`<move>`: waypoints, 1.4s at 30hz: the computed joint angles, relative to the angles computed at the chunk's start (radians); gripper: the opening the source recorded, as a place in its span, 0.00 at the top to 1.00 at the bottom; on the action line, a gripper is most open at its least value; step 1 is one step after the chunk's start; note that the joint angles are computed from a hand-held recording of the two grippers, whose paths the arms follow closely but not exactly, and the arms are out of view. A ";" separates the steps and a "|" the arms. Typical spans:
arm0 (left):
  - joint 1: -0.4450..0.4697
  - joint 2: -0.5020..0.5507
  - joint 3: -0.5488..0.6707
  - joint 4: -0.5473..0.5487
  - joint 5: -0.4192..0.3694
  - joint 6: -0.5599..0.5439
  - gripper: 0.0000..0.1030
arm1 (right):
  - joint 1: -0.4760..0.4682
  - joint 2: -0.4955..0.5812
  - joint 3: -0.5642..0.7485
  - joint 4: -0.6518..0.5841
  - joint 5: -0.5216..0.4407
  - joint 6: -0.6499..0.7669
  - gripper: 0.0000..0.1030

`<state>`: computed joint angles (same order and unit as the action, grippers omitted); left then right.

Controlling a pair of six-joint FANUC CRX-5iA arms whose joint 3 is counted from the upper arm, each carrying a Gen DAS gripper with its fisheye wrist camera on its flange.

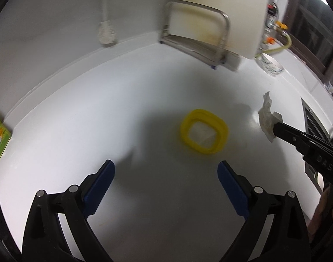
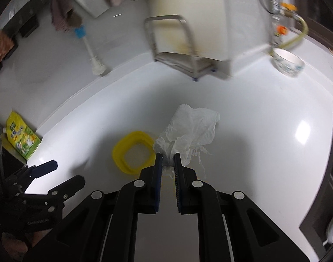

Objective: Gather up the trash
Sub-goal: 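Grasp the white tissue with the right tool and lift it, then grasp the yellow container rim with the left tool while the right tool holds the tissue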

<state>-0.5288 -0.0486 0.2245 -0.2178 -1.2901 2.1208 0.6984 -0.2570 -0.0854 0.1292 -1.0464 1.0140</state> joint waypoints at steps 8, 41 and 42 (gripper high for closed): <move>-0.001 0.074 0.020 0.038 0.074 -0.115 0.06 | -0.047 -0.114 -0.093 -0.002 -0.015 -0.074 0.89; -0.005 0.222 0.105 0.024 0.092 -0.172 0.19 | -0.039 -0.208 -0.174 0.043 -0.030 -0.166 0.89; -0.005 0.220 0.105 0.024 0.094 -0.174 0.22 | -0.038 -0.209 -0.174 0.043 -0.030 -0.167 0.89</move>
<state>-0.5337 0.1716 0.3293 -0.1938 -1.1957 1.9470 0.6608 -0.4658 -0.2589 0.1723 -1.0763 0.8475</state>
